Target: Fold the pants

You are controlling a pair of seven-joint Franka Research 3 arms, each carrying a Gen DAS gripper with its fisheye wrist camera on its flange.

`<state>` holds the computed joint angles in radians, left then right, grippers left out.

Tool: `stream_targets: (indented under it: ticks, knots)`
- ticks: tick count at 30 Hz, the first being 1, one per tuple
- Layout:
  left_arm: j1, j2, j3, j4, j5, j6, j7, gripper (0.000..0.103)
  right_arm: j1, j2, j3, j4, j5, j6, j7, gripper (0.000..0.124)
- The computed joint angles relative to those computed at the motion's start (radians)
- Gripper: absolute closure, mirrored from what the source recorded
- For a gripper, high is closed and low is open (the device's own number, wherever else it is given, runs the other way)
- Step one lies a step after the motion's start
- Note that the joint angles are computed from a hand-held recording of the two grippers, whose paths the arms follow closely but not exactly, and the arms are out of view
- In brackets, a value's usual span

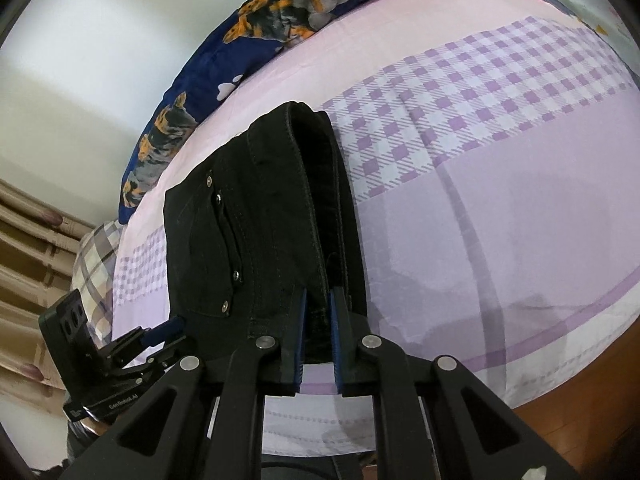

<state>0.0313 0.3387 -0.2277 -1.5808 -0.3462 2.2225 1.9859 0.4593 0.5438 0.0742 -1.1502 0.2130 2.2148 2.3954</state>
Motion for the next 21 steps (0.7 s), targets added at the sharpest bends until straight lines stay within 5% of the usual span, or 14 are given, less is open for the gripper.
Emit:
stream_targets:
  ticks: [10, 21]
  knots:
    - [-0.028, -0.011, 0.008, -0.01, 0.078, 0.038, -0.034, 0.05, 0.001, -0.003, 0.0, -0.001, 0.003, 0.003, 0.021, 0.105]
    - [-0.049, -0.032, 0.023, -0.019, 0.18, 0.13, -0.064, 0.049, -0.004, 0.039, -0.01, 0.096, -0.025, -0.076, 0.01, 0.081]
